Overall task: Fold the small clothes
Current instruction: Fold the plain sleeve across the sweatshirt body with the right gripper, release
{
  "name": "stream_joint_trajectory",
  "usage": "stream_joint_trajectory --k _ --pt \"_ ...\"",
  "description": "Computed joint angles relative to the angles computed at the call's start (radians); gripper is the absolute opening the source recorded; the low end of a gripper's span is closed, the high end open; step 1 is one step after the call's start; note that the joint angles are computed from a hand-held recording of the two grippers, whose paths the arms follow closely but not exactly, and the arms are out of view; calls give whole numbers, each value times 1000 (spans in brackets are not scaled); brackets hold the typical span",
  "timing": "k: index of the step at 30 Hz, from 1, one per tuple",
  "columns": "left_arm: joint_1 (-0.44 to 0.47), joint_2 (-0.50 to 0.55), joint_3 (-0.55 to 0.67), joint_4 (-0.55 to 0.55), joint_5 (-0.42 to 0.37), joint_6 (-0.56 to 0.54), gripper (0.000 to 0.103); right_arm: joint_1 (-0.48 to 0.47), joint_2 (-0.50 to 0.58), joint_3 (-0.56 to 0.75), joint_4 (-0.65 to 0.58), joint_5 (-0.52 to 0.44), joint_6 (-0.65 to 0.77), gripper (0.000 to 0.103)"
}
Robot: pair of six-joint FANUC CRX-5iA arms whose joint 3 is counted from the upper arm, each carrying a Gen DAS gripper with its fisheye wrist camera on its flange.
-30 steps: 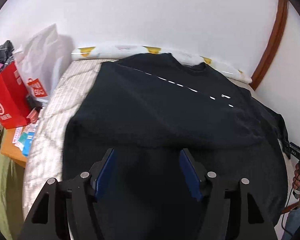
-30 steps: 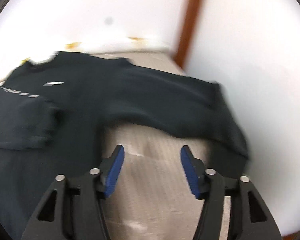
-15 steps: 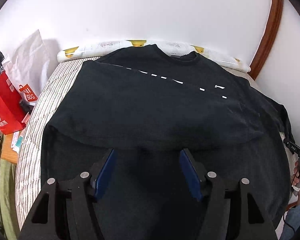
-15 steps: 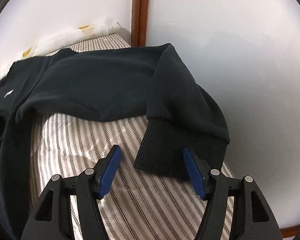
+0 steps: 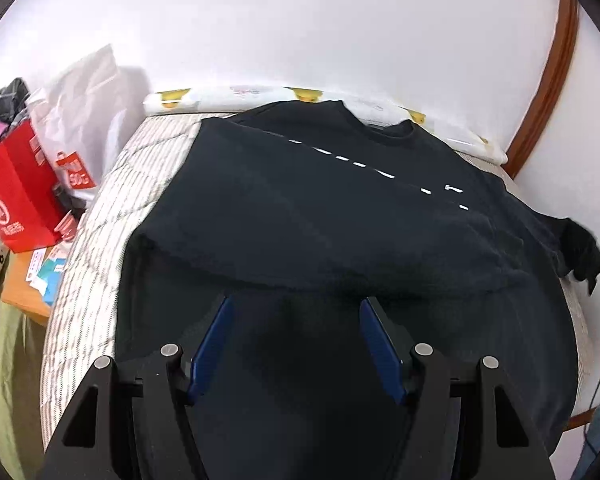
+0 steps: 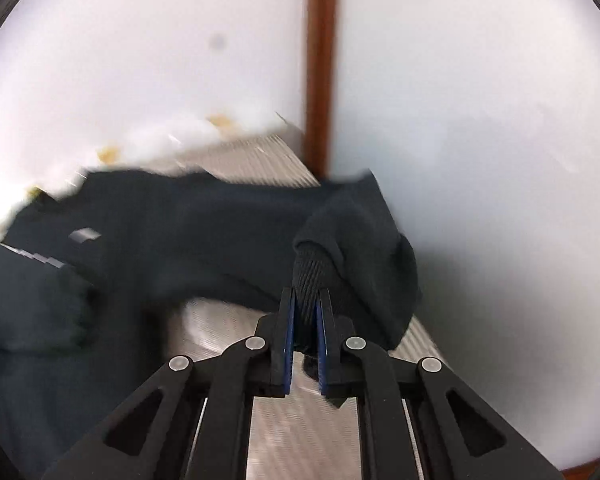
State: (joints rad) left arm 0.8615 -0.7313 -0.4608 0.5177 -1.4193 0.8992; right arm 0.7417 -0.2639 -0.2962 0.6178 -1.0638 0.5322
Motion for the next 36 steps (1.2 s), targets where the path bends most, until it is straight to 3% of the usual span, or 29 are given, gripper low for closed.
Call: stream_joint_trajectory --k 7,14,24,32,36 --pt "291 -25 -61 113 -112 -178 64 136 75 211 -35 73 30 9" --pt "470 -6 -102 169 -180 -284 64 246 256 440 -115 128 86 9" --pt "501 27 -114 172 -171 -333 65 309 492 724 -293 189 186 9" --pt "412 56 -102 143 -118 -280 65 308 612 856 -481 149 325 9" --pt "316 73 -80 119 -73 -228 65 290 637 887 -583 93 415 18"
